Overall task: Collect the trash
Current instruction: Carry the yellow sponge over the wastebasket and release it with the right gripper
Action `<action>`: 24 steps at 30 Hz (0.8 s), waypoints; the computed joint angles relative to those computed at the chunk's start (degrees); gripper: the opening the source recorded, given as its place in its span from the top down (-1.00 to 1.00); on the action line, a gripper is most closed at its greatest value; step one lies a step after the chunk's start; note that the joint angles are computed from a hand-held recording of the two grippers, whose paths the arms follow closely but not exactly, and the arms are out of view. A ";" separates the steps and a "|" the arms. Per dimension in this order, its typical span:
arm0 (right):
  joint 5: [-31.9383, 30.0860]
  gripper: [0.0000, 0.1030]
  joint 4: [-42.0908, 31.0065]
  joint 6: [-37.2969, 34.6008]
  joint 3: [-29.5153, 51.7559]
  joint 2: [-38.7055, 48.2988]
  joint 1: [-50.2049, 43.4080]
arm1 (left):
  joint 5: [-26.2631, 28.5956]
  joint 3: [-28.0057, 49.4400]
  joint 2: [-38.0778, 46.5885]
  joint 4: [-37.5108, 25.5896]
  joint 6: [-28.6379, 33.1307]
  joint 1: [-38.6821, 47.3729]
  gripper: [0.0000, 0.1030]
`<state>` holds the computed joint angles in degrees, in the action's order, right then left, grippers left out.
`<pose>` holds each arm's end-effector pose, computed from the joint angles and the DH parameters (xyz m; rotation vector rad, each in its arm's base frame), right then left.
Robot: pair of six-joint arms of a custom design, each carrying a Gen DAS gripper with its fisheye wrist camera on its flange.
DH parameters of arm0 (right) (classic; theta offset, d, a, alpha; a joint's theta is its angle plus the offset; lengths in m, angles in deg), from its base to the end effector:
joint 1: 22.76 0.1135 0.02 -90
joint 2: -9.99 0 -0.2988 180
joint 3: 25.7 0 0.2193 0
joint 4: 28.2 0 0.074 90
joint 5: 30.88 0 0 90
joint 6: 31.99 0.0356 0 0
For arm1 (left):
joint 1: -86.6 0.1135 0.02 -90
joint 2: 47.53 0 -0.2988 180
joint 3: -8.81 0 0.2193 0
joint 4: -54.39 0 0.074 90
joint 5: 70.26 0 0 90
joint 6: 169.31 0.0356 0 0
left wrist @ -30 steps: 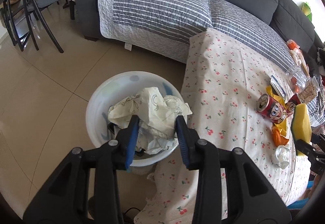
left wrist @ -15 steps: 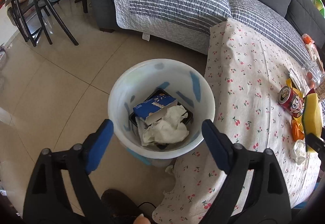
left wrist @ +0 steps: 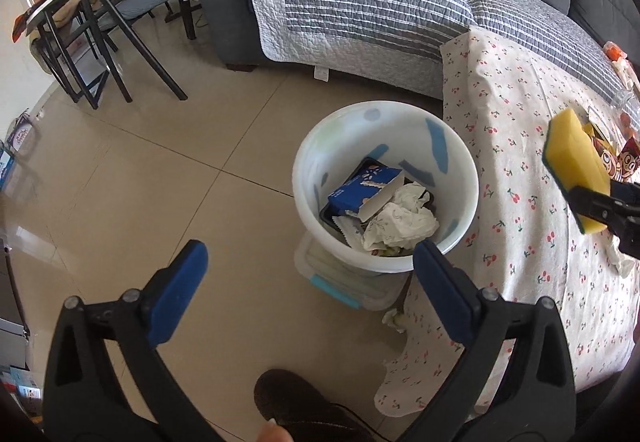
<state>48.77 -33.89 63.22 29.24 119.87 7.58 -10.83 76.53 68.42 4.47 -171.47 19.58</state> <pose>0.2566 0.1576 0.1200 -0.6435 2.5954 0.4444 0.1268 -0.2526 0.1150 -0.5214 2.5730 0.3135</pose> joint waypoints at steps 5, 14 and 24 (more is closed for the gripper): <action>0.36 -0.29 -0.79 3.22 6.37 6.91 3.56 | -0.23 -2.13 -0.94 -0.66 -0.34 -0.49 -0.98; 1.46 -0.30 -2.71 7.19 14.36 12.77 6.69 | 0.00 -5.01 -2.85 0.80 -1.68 -0.97 -0.98; 0.26 -0.54 -2.12 9.71 16.07 13.06 8.01 | 0.29 -6.02 -3.41 0.92 -3.17 -1.24 -0.98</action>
<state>49.03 -36.02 72.92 45.30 132.93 15.59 -10.54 70.51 65.01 5.39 -174.63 18.33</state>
